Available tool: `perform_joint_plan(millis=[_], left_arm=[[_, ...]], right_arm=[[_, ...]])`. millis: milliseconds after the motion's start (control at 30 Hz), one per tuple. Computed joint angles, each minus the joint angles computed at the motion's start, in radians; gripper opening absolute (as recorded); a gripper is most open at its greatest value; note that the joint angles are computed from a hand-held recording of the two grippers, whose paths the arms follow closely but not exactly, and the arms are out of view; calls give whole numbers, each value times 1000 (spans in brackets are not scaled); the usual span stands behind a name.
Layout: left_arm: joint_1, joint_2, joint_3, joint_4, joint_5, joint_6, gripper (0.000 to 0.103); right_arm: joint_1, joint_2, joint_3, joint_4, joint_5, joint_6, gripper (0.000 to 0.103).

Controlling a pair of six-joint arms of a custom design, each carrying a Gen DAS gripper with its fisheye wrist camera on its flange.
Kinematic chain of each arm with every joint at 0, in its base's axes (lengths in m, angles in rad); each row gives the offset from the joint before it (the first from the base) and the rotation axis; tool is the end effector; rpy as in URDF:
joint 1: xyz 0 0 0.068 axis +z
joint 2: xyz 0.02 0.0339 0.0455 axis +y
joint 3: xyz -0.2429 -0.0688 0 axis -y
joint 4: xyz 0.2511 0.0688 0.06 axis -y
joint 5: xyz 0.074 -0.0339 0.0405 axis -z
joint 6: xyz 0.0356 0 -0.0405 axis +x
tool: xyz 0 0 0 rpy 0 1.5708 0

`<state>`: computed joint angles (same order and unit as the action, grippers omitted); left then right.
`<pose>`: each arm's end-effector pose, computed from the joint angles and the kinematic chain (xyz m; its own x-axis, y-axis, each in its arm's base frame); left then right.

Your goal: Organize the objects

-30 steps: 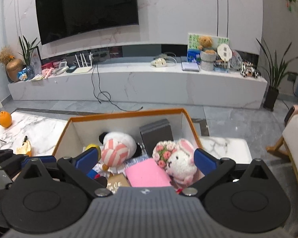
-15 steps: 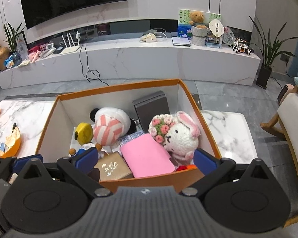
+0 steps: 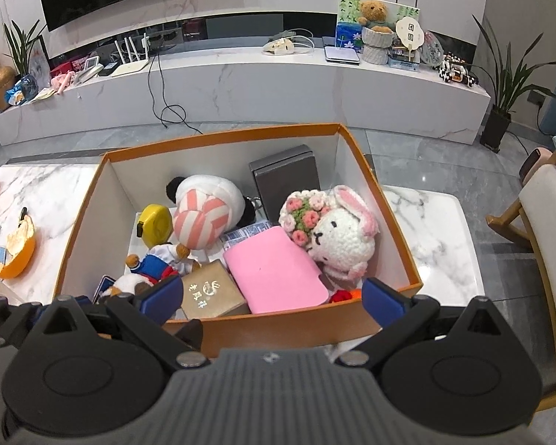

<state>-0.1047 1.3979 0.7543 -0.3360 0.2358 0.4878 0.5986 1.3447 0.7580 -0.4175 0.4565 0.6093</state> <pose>0.2732 -0.0371 0.1599 -0.6211 0.5235 -0.5833 0.5912 0.8015 0.0899 0.2276 0.1362 0.1718 -0.7492 0.1108 -0.6530 0.1444 0.9895 0.0022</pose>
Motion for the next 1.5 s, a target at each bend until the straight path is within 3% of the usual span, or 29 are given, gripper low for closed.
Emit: perform_joint_plan(millis=[933,1300,1500], left_arm=[[2,8,10,-5,-15,-19,97],[-30,-18,-32,57,-97,-18,97],[-20,-15,-21,40,-72,-14,97]], right_arm=[[-13,7,16,-34,-9,-12,102],[-26,50,52,-99,-1,25,102],[-26,45,45,-93,0,23,102]])
